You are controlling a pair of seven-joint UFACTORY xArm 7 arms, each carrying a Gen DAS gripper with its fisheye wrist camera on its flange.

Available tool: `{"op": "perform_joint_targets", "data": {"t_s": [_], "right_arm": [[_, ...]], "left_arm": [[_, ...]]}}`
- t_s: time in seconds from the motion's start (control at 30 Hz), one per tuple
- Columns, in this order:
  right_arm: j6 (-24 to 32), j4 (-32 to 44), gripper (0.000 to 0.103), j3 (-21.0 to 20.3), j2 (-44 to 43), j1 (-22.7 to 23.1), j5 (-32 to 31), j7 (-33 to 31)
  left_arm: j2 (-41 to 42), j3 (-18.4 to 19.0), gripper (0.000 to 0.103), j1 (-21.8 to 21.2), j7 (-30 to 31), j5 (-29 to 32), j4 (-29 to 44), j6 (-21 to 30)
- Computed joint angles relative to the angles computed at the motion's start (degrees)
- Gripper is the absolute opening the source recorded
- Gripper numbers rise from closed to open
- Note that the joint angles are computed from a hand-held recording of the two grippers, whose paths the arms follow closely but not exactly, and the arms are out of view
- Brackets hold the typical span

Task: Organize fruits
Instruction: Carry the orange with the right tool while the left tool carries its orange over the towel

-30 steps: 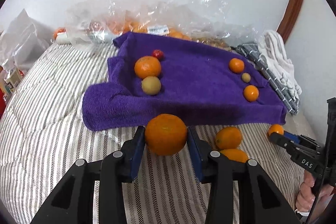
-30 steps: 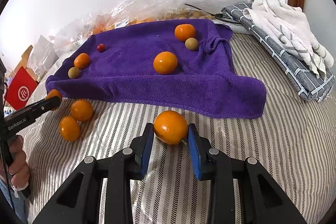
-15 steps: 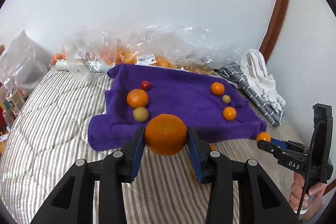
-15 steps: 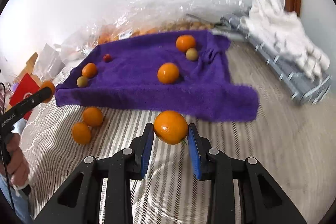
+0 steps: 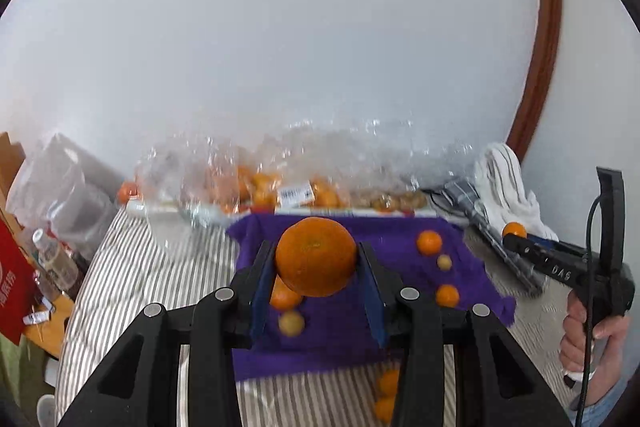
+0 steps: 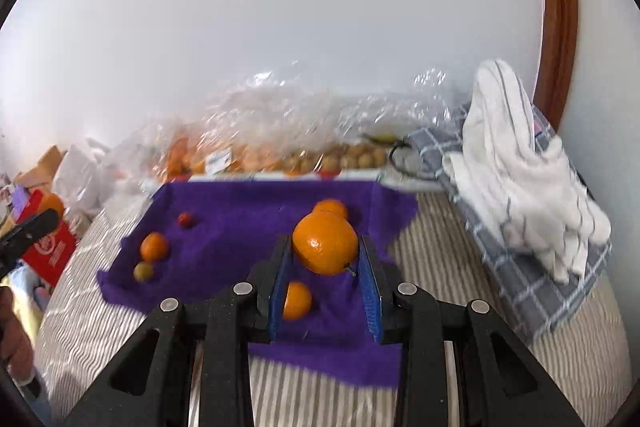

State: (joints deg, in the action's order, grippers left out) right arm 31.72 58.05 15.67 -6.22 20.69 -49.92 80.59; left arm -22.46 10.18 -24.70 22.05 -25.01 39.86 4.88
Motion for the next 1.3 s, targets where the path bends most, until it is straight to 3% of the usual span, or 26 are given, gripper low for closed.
{"op": "perform_joint_targets", "data": {"t_s": [0.27, 0.43, 0.67, 0.8, 1.0, 1.3], "right_arm": [[-5.7, 2.3, 0.033, -3.3, 7.5, 0.7, 1.0, -1.4], [-5.9, 2.8, 0.033, -5.4, 10.7, 2.6, 5.4, -5.2], [-3.6, 4.1, 0.033, -6.7, 12.4, 4.5, 9.0, -8.8], [-4.3, 4.0, 0.033, -7.3, 12.9, 4.8, 10.4, -10.0], [-6.7, 3.2, 0.033, -7.7, 13.3, 4.5, 14.1, -12.3], [-8.3, 2.0, 0.033, -8.3, 13.0, 4.1, 17.6, -12.9]], "left_arm": [[9.6, -4.8, 0.038, 4.2, -4.6, 1.0, 6.1, 0.4], [14.7, -10.5, 0.038, 10.0, -10.3, 6.8, 7.6, 1.2], [19.0, -13.2, 0.038, 12.7, -13.9, 9.9, 9.0, 2.3], [19.8, -13.1, 0.038, 12.2, -9.2, 4.5, 9.6, 2.6], [20.1, -13.9, 0.038, 12.5, -6.4, 2.4, 9.6, 2.4], [21.3, -14.5, 0.038, 13.2, -5.2, 1.0, 11.0, 6.8]]}}
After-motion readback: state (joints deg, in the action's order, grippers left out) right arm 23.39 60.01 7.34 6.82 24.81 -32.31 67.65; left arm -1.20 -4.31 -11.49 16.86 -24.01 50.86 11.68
